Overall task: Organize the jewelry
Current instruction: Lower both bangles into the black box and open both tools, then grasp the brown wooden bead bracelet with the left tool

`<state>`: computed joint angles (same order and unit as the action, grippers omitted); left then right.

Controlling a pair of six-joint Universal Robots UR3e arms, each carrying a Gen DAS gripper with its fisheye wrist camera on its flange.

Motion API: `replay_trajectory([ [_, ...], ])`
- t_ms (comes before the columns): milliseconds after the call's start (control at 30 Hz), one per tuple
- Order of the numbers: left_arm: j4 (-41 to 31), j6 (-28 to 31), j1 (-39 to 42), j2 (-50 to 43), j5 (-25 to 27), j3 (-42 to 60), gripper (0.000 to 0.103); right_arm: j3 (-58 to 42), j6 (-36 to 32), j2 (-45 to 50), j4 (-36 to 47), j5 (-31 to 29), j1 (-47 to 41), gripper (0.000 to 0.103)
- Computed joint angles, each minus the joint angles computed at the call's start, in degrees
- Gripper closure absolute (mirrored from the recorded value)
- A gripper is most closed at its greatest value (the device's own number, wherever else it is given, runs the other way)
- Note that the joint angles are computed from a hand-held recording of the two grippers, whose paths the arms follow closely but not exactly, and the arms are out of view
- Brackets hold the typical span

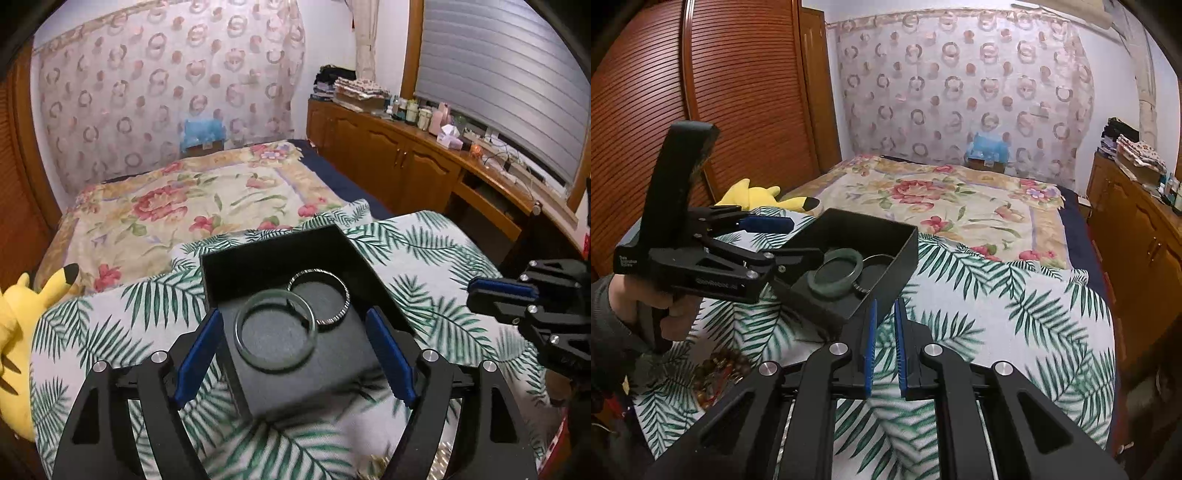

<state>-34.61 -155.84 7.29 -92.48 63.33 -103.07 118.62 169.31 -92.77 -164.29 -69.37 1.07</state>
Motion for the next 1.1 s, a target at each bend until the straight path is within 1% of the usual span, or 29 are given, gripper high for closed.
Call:
replay_trajectory([
  [100,-1.1,1.5,2.6,6.4,-2.6,-5.7,0.027,3.0,1.2,-2.4,-0.8,-0.9,1.6,0.092],
  [233,-4.1,5.2,7.2,15.8,-5.9,-13.6,0.027,6.6,3.3,-4.4,-2.7,-2.9,4.3,0.092],
  [267,-6.2,6.9,9.1,19.2,-7.2,-16.1,0.027,7.6,3.9,-4.9,-3.2,-3.4,4.9,0.092],
  [400,-13.0,11.9,14.8,27.5,-10.3,-20.8,0.027,10.4,6.4,-6.5,-4.8,-5.7,7.5,0.091],
  [433,-15.8,13.9,16.8,30.3,-11.4,-22.1,0.027,11.1,7.2,-6.9,-5.2,-6.6,8.4,0.090],
  [500,-21.8,18.0,21.1,35.9,-13.6,-24.5,0.027,12.7,8.5,-7.7,-6.4,-8.7,10.4,0.079],
  [533,-25.5,20.5,23.6,38.5,-14.9,-25.2,0.027,13.3,9.1,-8.0,-6.9,-9.6,11.2,0.077],
  [567,-30.2,23.2,26.0,41.4,-16.2,-25.7,0.027,14.0,9.7,-8.2,-7.3,-10.4,12.0,0.077],
  [600,-33.3,25.3,27.7,42.9,-17.0,-25.9,0.027,14.1,10.2,-8.5,-7.2,-10.8,12.5,0.077],
  [633,-39.0,29.3,30.8,46.0,-18.2,-26.3,0.027,14.6,10.8,-8.9,-7.4,-11.7,13.3,0.077],
  [700,-46.0,34.0,34.4,49.9,-19.0,-26.8,0.027,15.3,11.6,-9.5,-7.6,-13.1,14.5,0.077],
  [767,-55.0,39.6,38.7,53.5,-20.1,-26.3,0.027,16.3,12.5,-10.4,-7.4,-13.6,15.2,0.077],
  [800,-59.7,42.6,41.0,54.9,-20.4,-25.9,0.027,16.9,12.8,-11.0,-7.1,-13.7,15.3,0.077],
  [833,-66.0,46.7,43.8,56.4,-20.7,-25.1,0.027,17.3,12.9,-11.5,-6.7,-14.0,15.4,0.077],
  [900,-76.7,54.0,48.6,58.3,-20.7,-23.7,0.030,18.2,13.0,-12.6,-6.0,-14.2,15.0,0.077],
  [967,-81.0,57.0,50.6,59.2,-20.1,-23.6,0.034,19.5,13.4,-13.5,-6.0,-13.8,14.6,0.077],
  [1033,-82.6,57.7,50.9,59.8,-19.5,-24.0,0.039,20.5,13.8,-13.9,-6.1,-13.4,14.4,0.077],
  [1100,-83.7,58.5,51.0,59.7,-19.2,-24.1,0.047,21.4,13.9,-13.8,-6.6,-13.3,14.4,0.077],
])
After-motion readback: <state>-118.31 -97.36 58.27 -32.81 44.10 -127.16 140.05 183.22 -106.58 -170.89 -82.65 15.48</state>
